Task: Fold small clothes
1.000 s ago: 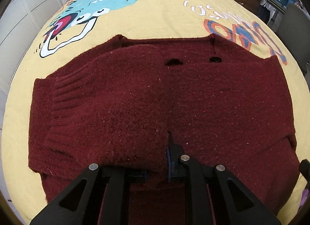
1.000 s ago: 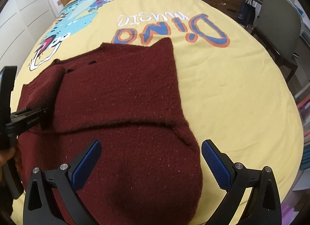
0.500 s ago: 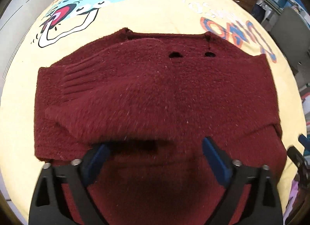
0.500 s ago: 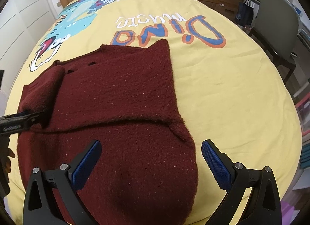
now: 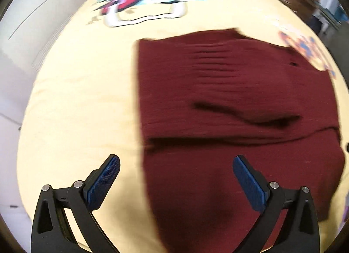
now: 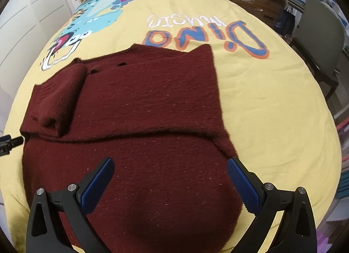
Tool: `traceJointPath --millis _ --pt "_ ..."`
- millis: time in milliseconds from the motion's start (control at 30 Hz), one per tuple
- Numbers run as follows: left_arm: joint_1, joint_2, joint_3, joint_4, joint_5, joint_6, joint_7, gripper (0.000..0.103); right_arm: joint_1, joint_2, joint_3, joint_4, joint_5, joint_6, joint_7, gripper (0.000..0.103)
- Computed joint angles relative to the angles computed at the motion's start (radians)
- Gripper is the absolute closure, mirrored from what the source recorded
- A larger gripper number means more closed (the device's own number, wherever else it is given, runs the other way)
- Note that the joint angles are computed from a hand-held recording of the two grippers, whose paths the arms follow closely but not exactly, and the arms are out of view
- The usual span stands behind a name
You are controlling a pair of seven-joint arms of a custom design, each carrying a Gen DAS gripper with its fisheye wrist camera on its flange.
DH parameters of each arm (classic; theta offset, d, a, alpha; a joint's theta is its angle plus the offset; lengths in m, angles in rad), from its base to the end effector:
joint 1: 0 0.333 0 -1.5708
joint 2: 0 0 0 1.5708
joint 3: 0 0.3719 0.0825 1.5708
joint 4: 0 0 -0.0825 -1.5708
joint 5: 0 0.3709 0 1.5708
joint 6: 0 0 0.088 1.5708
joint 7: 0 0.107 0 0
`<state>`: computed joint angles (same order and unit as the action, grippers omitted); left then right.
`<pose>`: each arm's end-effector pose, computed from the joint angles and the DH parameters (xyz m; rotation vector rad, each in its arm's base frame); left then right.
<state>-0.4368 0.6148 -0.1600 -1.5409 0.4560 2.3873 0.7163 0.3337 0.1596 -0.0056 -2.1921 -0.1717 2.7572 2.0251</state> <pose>0.6341 -0.3953 0.3740 -2.0154 2.0120 -0.3246 0.5512 0.1952 0.4205 -1.9890 1.9495 -0.3452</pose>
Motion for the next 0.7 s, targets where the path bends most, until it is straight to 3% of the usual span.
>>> traceJointPath --millis 233,367,500,633,700 --pt "0.028 0.003 0.026 -0.073 0.036 0.087 -0.039 0.006 0.031 0.045 0.01 0.057 -0.021 -0.05 -0.014 0.0" --pt "0.053 0.056 0.008 -0.026 0.003 0.107 0.011 0.041 0.053 0.077 0.012 0.117 -0.028 -0.08 -0.036 0.0" --pt "0.061 0.089 -0.002 0.009 -0.029 0.144 0.061 0.052 0.078 0.12 0.017 0.2 -0.025 -0.103 -0.065 0.0" --pt "0.072 0.104 -0.02 0.023 -0.064 0.195 0.11 0.082 0.104 0.184 0.03 0.316 -0.004 -0.126 -0.13 0.0" --pt "0.065 0.112 -0.016 0.037 -0.075 0.186 0.125 0.086 0.118 0.211 0.035 0.368 0.01 -0.137 -0.169 0.0"
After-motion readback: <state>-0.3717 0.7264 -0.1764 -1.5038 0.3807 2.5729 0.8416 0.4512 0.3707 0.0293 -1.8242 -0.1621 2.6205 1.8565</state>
